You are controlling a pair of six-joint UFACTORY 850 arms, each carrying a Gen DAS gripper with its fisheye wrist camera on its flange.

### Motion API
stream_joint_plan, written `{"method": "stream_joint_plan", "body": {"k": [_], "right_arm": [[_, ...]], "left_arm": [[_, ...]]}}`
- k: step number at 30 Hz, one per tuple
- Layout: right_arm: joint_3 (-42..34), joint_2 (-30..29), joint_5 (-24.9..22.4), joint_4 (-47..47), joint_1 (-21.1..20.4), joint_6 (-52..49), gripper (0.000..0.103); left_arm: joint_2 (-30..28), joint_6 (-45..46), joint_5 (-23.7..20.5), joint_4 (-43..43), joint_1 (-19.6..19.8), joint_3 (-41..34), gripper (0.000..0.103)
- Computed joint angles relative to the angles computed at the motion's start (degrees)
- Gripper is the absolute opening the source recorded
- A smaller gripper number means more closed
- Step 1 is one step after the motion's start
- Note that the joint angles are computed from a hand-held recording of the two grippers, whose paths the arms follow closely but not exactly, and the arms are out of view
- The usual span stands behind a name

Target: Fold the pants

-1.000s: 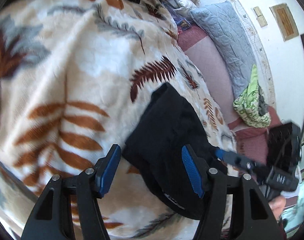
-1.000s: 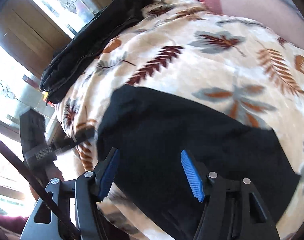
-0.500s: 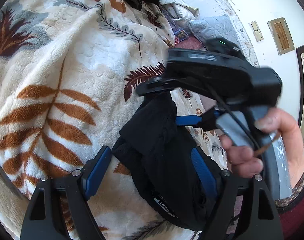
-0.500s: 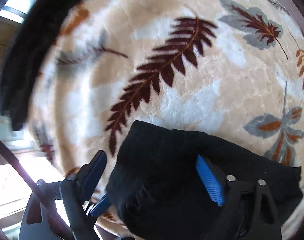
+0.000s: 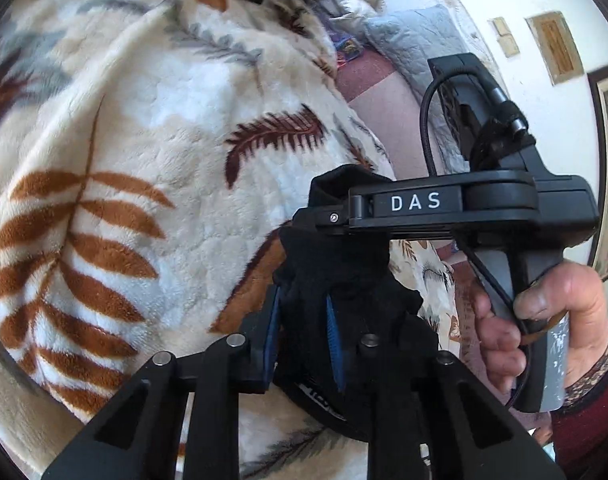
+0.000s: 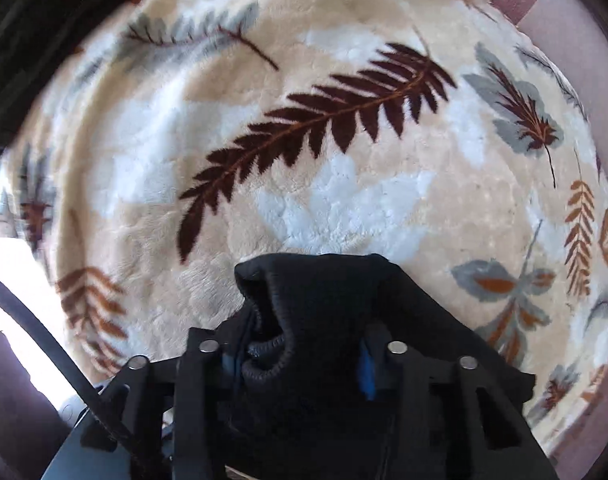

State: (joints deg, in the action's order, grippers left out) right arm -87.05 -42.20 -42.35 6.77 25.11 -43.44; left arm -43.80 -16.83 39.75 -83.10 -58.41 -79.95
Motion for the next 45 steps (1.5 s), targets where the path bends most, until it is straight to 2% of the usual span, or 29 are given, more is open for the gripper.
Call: {"method": "stream_joint_plan", "body": {"k": [5, 9, 14, 19, 22, 24, 27, 29, 32, 34, 35, 37, 40, 42, 44, 45], "right_arm": [[2.1, 3.21, -3.19, 13.86, -5.44, -11.83, 0.038], [3.39, 5.31, -7.96, 24.12, -11.04, -20.95, 0.037], [1.39, 5.08, -16.45, 33.99, -18.19, -26.97, 0.037], [-2.22, 1.3, -24.51, 40.74, -27.11, -29.68, 0.037], [-4.2, -1.77, -25.99, 42.92, -30.99, -29.94, 0.037], [-5.52, -3.93, -24.82, 43.47, -32.9, -30.51, 0.044], [-5.53, -4.95, -13.33, 42.34, -34.09, -27.4, 0.054], [-7.01, -6.28, -13.64, 43.81, -35.85, -25.63, 0.055], [-5.2, -4.46, -12.32, 50.35, -38.12, -29.11, 0.055], [-3.29, -2.42, -15.49, 54.06, -39.01, -33.08, 0.055], [-2.78, -1.81, -19.3, 55.25, -39.33, -34.39, 0.055], [-1.77, -0.81, -26.5, 55.07, -39.13, -36.58, 0.055], [0.68, 0.0, -32.27, 52.1, -37.54, -38.38, 0.055], [2.25, -0.35, -31.94, 49.23, -36.17, -37.17, 0.055], [3.2, -1.22, -27.79, 46.28, -35.23, -34.74, 0.052], [3.67, -1.54, -25.59, 44.87, -35.12, -33.37, 0.047]], "left_arm": [[-0.22, 8.4, 0.48, -3.52, -0.77, -3.56, 0.021], [-1.42, 18.04, -0.06, -6.97, -1.06, -8.96, 0.021], [-6.39, 36.18, -3.06, -13.89, -0.69, -21.42, 0.021], [-16.26, 60.63, -6.61, -28.09, 0.04, -40.4, 0.022], [-20.52, 70.3, -9.05, -35.45, 0.03, -48.02, 0.022], [-22.05, 75.06, -9.26, -39.46, -0.14, -50.62, 0.027], [-20.14, 70.11, -10.04, -36.74, -0.5, -46.78, 0.039], [-17.15, 62.15, -10.89, -31.77, -0.63, -41.05, 0.041], [-16.21, 60.04, -9.17, -32.98, -0.36, -39.08, 0.041], [-15.84, 59.11, -8.82, -34.3, -0.04, -37.87, 0.041], [-15.69, 58.63, -9.04, -35.07, 0.16, -37.3, 0.041], [-15.76, 59.37, -8.83, -37.23, 0.42, -37.27, 0.041], [-15.82, 60.65, -7.92, -39.36, 0.41, -37.36, 0.041], [-16.48, 62.6, -5.85, -41.38, 0.36, -38.53, 0.041], [-17.92, 67.36, -4.08, -45.63, 0.49, -40.81, 0.041], [-19.51, 72.54, -4.08, -49.97, 0.75, -43.13, 0.041]]}}
